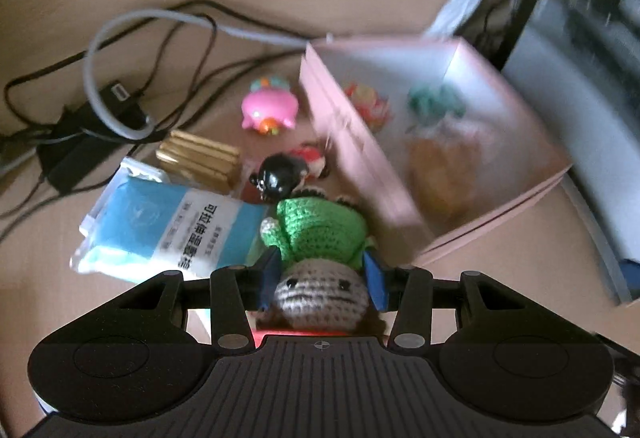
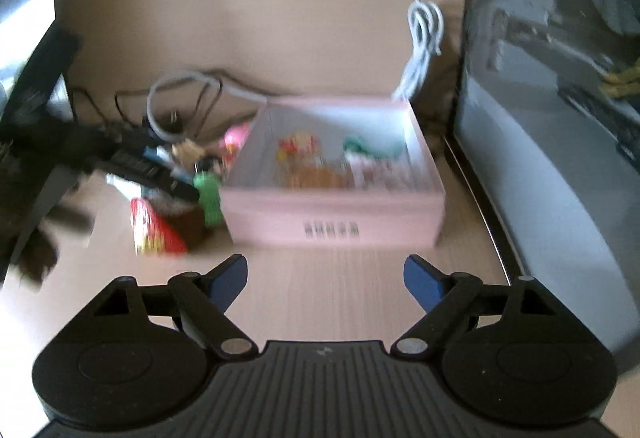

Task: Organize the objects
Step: 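Drop the keychain toy and teal crank into the pink box with both tools, then grasp the crocheted green doll with the left tool and lift it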

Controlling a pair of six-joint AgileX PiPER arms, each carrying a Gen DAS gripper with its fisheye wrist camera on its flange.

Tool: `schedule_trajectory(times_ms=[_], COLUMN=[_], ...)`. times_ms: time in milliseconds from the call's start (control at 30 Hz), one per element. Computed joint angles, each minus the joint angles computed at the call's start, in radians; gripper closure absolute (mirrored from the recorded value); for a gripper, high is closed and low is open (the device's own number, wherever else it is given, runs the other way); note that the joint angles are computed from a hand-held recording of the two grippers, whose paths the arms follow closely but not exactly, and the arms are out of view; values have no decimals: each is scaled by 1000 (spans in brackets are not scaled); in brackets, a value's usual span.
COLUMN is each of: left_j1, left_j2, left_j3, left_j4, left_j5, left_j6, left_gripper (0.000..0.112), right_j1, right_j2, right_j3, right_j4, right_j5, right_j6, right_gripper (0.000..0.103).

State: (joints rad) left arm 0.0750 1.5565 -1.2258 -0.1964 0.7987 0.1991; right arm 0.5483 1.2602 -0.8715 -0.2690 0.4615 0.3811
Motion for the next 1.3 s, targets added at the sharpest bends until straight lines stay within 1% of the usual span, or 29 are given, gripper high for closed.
schedule_trajectory(times_ms=[133, 267, 400, 500, 533, 600, 733, 800, 867, 900, 933, 1000, 1067, 1133, 1167, 1233, 1300], left_j1=[-40, -69, -100, -100, -94, -85, -57, -56, -62, -62, -66, -119, -154, -158, -150, -128, -96], left_j2=[34, 57, 98, 117, 107, 57, -108, -198, -250, -251, -247, -246, -236, -246, -255, -302, -361], left_j3=[-16, -45, -109, -158, -155, -104, 66, 161, 231, 250, 269, 295, 306, 326, 345, 385, 425], left_j4=[69, 124, 186, 184, 172, 163, 126, 120, 124, 124, 125, 184, 221, 220, 215, 202, 183], left_j5=[10, 48, 119, 210, 236, 257, 279, 264, 235, 228, 208, 162, 124, 83, 57, 36, 41], left_j6=[-29, -75, -153, -162, -152, -136, -89, -81, -88, -100, -118, -191, -248, -263, -262, -264, -271], left_gripper=[59, 55, 53, 53, 53, 53, 53, 52, 49, 48, 43, 40, 40, 45, 46, 48, 50], right_j1=[31, 46, 66, 95, 103, 110, 97, 68, 44, 37, 34, 37, 46, 55, 62, 75, 76], right_j2=[-54, -60, -29, -16, -22, -39, -65, -71, -65, -59, -53, -41, -35, -32, -33, -33, -28], right_j3=[54, 66, 53, 41, 41, 51, 73, 85, 94, 99, 103, 112, 121, 128, 133, 139, 141], right_j4=[-63, -66, -45, -50, -49, -37, -11, 53, 111, 131, 141, 136, 120, 93, 66, 19, 5], right_j5=[54, 83, 82, 85, 82, 69, 54, 40, 30, 25, 22, 11, -6, -21, -27, -34, -41], right_j6=[59, 66, 47, 61, 59, 41, 6, -53, -106, -124, -134, -128, -105, -73, -46, -2, 8], right_gripper=[16, 10, 10, 10, 10, 10, 8, 8, 8, 8, 8, 8, 8, 8, 8, 7, 5])
